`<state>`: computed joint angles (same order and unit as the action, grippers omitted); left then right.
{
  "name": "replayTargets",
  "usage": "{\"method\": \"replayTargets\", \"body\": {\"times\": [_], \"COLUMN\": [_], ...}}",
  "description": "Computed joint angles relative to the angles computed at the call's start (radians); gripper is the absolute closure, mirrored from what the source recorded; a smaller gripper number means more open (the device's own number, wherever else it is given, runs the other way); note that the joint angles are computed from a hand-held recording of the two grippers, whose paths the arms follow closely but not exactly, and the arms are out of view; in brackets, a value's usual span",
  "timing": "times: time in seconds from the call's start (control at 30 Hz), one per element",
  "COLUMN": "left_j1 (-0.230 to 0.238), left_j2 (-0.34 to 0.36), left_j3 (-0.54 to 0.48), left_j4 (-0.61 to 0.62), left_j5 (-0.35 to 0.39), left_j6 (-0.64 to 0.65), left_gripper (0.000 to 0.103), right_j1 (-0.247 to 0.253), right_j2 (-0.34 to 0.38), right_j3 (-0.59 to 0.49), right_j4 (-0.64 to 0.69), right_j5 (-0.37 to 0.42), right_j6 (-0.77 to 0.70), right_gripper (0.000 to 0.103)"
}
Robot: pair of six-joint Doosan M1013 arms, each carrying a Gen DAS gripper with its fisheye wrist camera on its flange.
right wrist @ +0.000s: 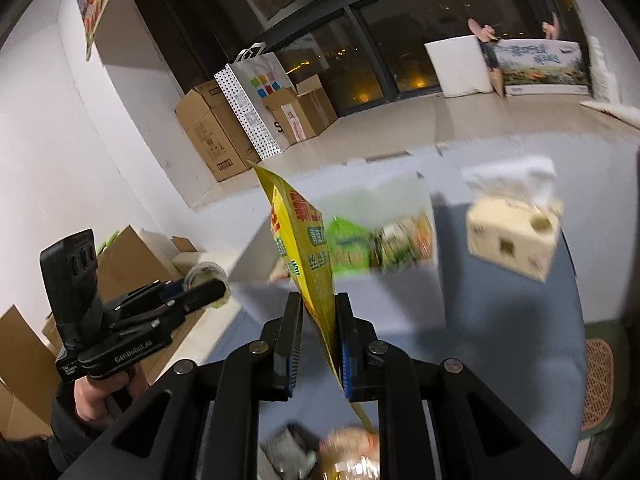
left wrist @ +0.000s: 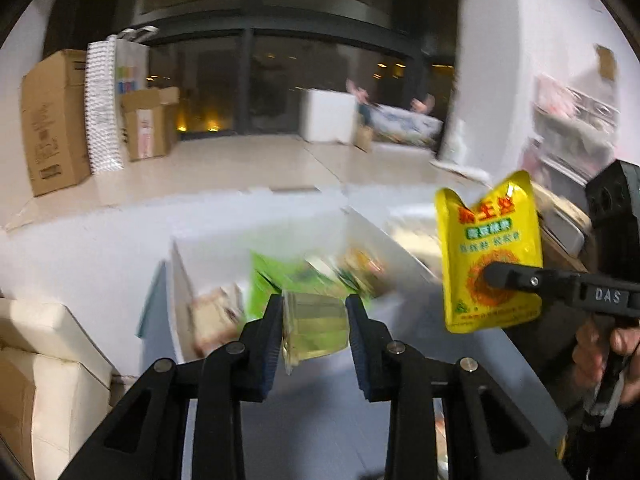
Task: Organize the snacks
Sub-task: 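Drop yellow pouch from right gripper into box while left grasps and drops jelly cup, then grasp round bread packet with right gripper while left grasps silver snack bag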
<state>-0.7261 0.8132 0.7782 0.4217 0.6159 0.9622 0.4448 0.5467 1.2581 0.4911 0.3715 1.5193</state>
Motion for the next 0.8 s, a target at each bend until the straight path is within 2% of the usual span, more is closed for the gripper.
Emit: {"method": "replayTargets", "body": {"times": [0.1,0.17,0.23,0.3,0.33,0.37,0.4,0.43,0.47,0.57,0.67,0.8], "left_j1": [0.022,0.035,0.040,0.044,0.047,0.049,0.050,0.050,0.051,0.055,0.057,0.052], "left_j2": [0.052,0.086,0.126,0.172,0.206,0.230,0.241,0.230,0.203,0.179,0.148,0.107], "left_j3": [-0.096,-0.157,-0.233,-0.318,-0.378,-0.426,-0.444,-0.421,-0.361,-0.310,-0.248,-0.173], "left_j4": [0.009,-0.025,-0.030,-0.058,-0.088,-0.104,-0.102,-0.090,-0.074,-0.088,-0.077,-0.053], "left_j5": [0.046,0.073,0.118,0.172,0.211,0.255,0.276,0.256,0.206,0.189,0.156,0.118], "left_j6": [0.009,0.029,0.056,0.114,0.146,0.159,0.146,0.122,0.096,0.074,0.039,0.021], "left_gripper": [0.068,0.068,0.068,0.066,0.055,0.023,0.009,0.000,0.000,0.000,0.000,0.000], "right_j1": [0.003,0.002,-0.002,-0.009,-0.012,-0.011,-0.009,-0.007,-0.007,-0.006,0.003,0.004], "right_j2": [0.075,0.129,0.178,0.232,0.249,0.268,0.272,0.267,0.254,0.239,0.209,0.178], "right_j3": [-0.154,-0.257,-0.349,-0.446,-0.475,-0.509,-0.516,-0.503,-0.472,-0.439,-0.374,-0.321], "right_j4": [-0.186,-0.248,-0.278,-0.253,-0.245,-0.275,-0.311,-0.349,-0.358,-0.362,-0.433,-0.424], "right_j5": [0.098,0.175,0.240,0.319,0.346,0.366,0.365,0.338,0.290,0.276,0.215,0.172], "right_j6": [0.155,0.210,0.241,0.230,0.226,0.259,0.296,0.342,0.363,0.374,0.413,0.412], "right_gripper": [0.086,0.086,0.086,0.086,0.084,0.066,0.044,0.004,0.000,0.000,0.000,0.000]}}
